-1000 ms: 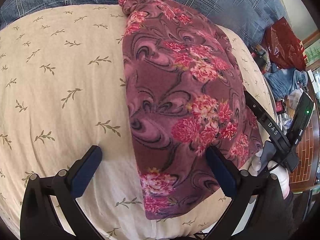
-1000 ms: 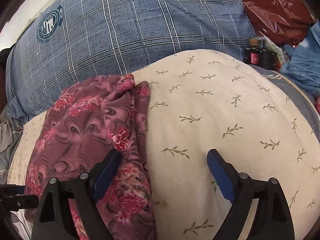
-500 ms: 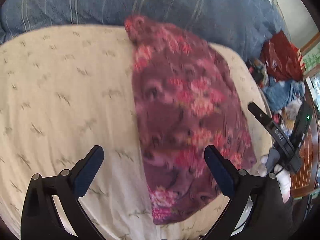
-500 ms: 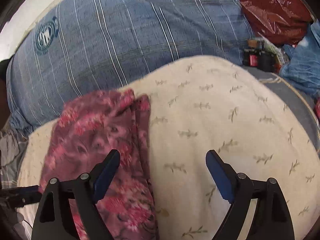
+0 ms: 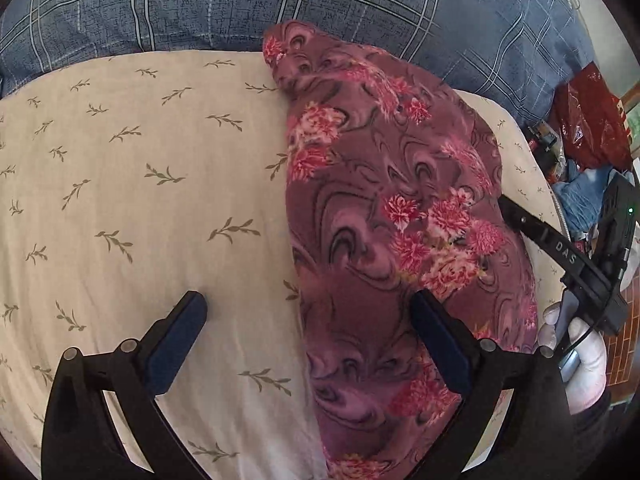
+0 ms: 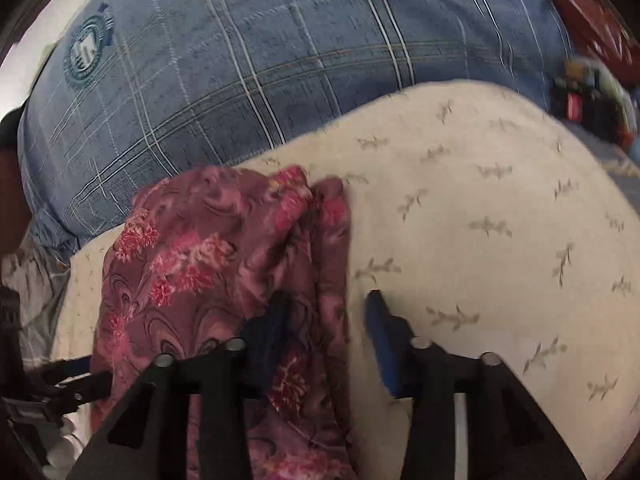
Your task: Fold small clothes
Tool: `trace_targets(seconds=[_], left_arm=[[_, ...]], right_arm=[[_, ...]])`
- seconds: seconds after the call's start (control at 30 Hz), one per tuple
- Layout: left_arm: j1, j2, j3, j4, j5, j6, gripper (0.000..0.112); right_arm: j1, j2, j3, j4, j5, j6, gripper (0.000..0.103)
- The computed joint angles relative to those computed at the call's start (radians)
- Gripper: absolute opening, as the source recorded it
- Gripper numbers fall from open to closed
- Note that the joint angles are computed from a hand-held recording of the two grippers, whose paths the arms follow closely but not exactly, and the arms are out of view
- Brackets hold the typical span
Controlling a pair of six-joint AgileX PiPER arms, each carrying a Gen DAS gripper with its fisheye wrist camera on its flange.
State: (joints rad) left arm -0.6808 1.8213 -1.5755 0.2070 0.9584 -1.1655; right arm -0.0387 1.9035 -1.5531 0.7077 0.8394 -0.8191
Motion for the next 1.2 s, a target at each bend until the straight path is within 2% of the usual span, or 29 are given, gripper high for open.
trace_targets(seconds=[0.07, 0.1, 0.13, 0.17, 0.23, 0.27, 0.3, 0.33, 0.37, 0.4, 0.47, 0.5, 0.53, 0.63, 0.67, 0.7, 0.77, 0.83, 0.93, 0.97, 1.03, 1.1, 1.17, 1.2], left_arm=[[0.024, -0.026, 0.019, -0.034, -0.028, 0.026, 0.100], [0.035, -0.046, 0.033, -0.032, -0.042, 0.025, 0.100], [0.047, -0.061, 0.038, -0.017, -0.048, 0.017, 0.100], [0.065, -0.063, 0.021, -0.009, -0.038, 0.020, 0.100], [0.103, -0.036, -0.035, -0.033, -0.012, 0.058, 0.100], [0.126, -0.015, -0.065, -0.057, -0.002, 0.086, 0.100], [0.146, 0.011, -0.102, -0.082, 0.010, 0.111, 0.100], [0.165, 0.048, -0.150, -0.107, 0.031, 0.135, 0.100], [0.182, 0.075, -0.185, -0.126, 0.048, 0.156, 0.100], [0.194, 0.100, -0.217, -0.139, 0.070, 0.167, 0.100], [0.199, 0.120, -0.247, -0.126, 0.075, 0.158, 0.099], [0.203, 0.123, -0.253, -0.113, 0.066, 0.150, 0.099], [0.210, 0.132, -0.259, -0.109, 0.062, 0.139, 0.099], [0.249, 0.173, -0.258, -0.185, 0.051, 0.153, 0.100], [0.239, 0.182, -0.275, -0.158, 0.059, 0.147, 0.101], [0.219, 0.207, -0.323, -0.120, 0.104, 0.142, 0.102], [0.188, 0.261, -0.421, -0.084, 0.188, 0.142, 0.103], [0.185, 0.274, -0.453, -0.101, 0.208, 0.147, 0.102], [0.181, 0.202, -0.357, -0.168, 0.130, 0.145, 0.099], [0.172, 0.170, -0.315, -0.171, 0.100, 0.145, 0.099], [0.135, 0.090, -0.217, -0.141, 0.054, 0.122, 0.099], [0.097, 0.050, -0.173, -0.130, 0.008, 0.094, 0.099], [0.052, 0.051, -0.170, -0.111, 0.000, 0.048, 0.099], [0.039, 0.045, -0.152, -0.105, 0.000, 0.038, 0.099]], right_arm=[[-0.019, 0.027, -0.032, 0.010, 0.000, 0.043, 0.002], [-0.030, 0.049, -0.074, -0.018, 0.011, 0.125, 0.001], [-0.045, 0.070, -0.126, -0.009, 0.054, 0.195, 0.002], [-0.065, 0.099, -0.195, 0.040, 0.137, 0.225, 0.008], [-0.080, 0.133, -0.269, 0.133, 0.249, 0.211, 0.014], [-0.066, 0.139, -0.293, 0.147, 0.274, 0.209, 0.033], [-0.043, 0.139, -0.303, 0.132, 0.273, 0.210, 0.061], [-0.006, 0.129, -0.294, 0.084, 0.233, 0.218, 0.070], [0.035, 0.116, -0.275, 0.016, 0.178, 0.235, 0.070], [0.065, 0.113, -0.264, -0.024, 0.146, 0.238, 0.056], [0.105, 0.144, -0.316, -0.085, 0.179, 0.256, 0.009], [0.103, 0.139, -0.316, -0.072, 0.168, 0.258, 0.007], [0.095, 0.140, -0.317, -0.050, 0.151, 0.253, 0.007], [0.074, 0.225, -0.411, -0.068, 0.198, 0.343, 0.007], [0.067, 0.255, -0.421, -0.048, 0.201, 0.333, 0.009], [0.048, 0.253, -0.390, 0.013, 0.185, 0.284, 0.009], [0.025, 0.273, -0.406, 0.063, 0.219, 0.270, 0.009], [-0.001, 0.305, -0.453, 0.093, 0.273, 0.276, 0.010], [-0.021, 0.281, -0.438, 0.107, 0.289, 0.275, 0.019], [-0.034, 0.238, -0.387, 0.114, 0.264, 0.242, 0.024], [-0.050, 0.158, -0.278, 0.159, 0.215, 0.133, 0.025], [-0.070, 0.129, -0.242, 0.208, 0.260, 0.048, 0.035], [-0.070, 0.101, -0.204, 0.161, 0.258, 0.022, 0.041], [-0.049, 0.084, -0.178, 0.089, 0.216, 0.020, 0.040]])
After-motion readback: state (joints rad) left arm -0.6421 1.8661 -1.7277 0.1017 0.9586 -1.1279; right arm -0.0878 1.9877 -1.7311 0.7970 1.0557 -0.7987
